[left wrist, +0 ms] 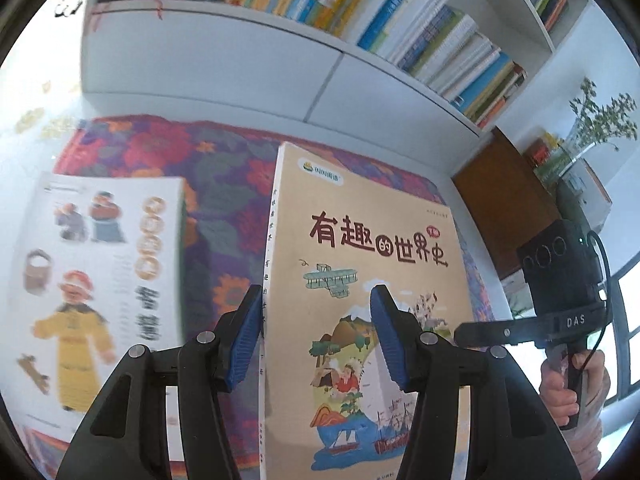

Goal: Organize books

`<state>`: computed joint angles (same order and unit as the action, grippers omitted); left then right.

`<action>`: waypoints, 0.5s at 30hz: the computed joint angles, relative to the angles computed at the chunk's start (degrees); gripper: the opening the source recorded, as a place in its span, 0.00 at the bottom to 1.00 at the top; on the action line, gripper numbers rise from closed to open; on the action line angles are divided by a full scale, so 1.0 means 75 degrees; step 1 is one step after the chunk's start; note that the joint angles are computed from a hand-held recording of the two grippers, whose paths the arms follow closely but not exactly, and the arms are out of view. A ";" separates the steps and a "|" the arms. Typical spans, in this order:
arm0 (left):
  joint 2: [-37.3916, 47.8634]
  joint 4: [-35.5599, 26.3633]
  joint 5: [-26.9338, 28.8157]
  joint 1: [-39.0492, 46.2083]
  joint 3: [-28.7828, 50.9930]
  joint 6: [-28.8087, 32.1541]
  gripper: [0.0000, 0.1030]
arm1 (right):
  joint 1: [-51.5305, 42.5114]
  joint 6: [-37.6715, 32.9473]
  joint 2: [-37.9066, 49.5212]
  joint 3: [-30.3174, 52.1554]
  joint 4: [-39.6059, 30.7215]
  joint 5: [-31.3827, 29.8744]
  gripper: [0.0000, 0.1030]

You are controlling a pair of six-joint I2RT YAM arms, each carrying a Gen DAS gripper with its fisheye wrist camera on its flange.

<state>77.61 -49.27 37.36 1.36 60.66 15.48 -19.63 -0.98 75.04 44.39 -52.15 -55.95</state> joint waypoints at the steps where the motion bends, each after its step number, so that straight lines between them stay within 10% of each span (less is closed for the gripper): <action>1: 0.0055 -0.0105 0.0067 0.0184 0.0119 0.0136 0.49 | 0.0200 0.0190 -0.0048 0.0030 0.0114 0.0025 0.31; 15: 0.1897 -0.1242 0.1300 0.3135 0.1897 0.1883 0.51 | 0.3527 0.3698 0.1188 0.0839 0.3314 0.0932 0.33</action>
<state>91.84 -58.58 47.11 24.87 74.88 29.60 6.82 26.75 83.95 50.68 -27.30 -48.96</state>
